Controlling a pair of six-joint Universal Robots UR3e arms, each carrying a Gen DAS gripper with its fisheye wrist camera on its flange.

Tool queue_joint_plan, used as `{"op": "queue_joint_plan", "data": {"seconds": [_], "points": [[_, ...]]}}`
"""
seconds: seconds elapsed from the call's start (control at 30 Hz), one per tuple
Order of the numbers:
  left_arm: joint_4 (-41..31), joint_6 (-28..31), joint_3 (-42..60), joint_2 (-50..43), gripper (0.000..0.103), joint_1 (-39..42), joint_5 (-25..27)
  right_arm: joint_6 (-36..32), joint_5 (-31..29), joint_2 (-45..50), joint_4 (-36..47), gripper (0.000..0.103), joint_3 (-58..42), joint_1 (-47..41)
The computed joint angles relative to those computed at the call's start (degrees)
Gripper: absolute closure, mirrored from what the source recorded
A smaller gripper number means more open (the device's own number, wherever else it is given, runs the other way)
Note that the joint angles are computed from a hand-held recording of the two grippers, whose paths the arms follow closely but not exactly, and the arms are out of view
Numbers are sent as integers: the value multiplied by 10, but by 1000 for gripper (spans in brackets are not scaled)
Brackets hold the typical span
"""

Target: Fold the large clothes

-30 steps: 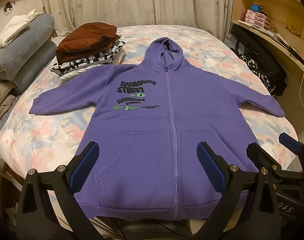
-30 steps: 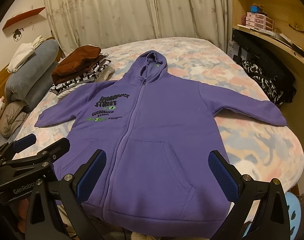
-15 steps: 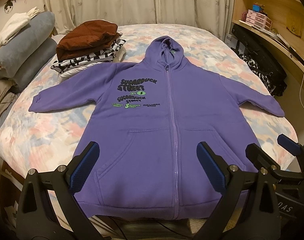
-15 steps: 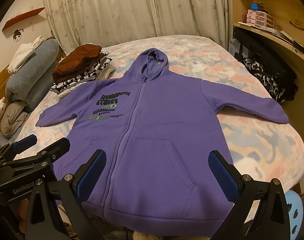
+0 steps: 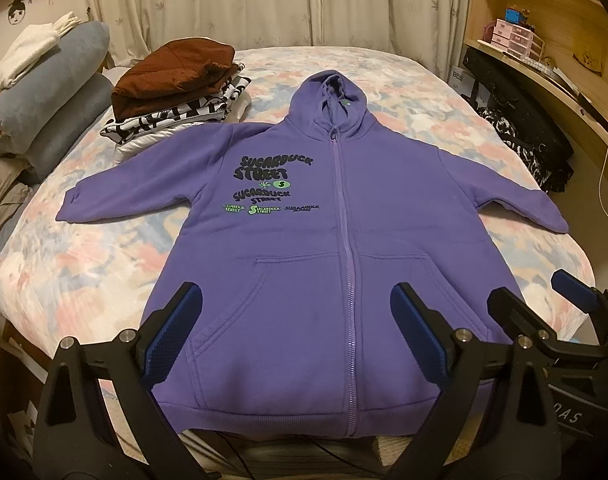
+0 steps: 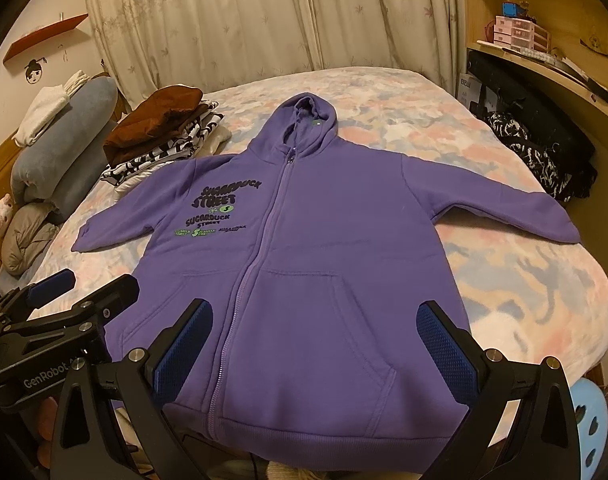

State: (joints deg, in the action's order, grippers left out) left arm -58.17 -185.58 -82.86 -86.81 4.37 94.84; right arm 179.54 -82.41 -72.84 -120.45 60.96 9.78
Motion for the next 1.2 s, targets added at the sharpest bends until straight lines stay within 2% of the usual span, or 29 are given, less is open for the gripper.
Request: {"op": "queue_joint_plan", "data": {"seconds": [0.57, 0.73, 0.93, 1.03, 1.2], "points": [[13, -4, -18, 3, 9, -7, 0, -1, 2, 1, 0, 0, 0, -2], [6, -7, 5, -15, 9, -17, -4, -6, 1, 2, -14, 0, 6, -3], [-42, -4, 88, -54, 9, -17, -15, -16, 0, 24, -12, 0, -33, -8], [-71, -1, 142, -79, 9, -13, -25, -22, 3, 50, 13, 0, -93, -16], [-116, 14, 271, -143, 9, -20, -20, -42, 41, 89, 55, 0, -215, -51]]}}
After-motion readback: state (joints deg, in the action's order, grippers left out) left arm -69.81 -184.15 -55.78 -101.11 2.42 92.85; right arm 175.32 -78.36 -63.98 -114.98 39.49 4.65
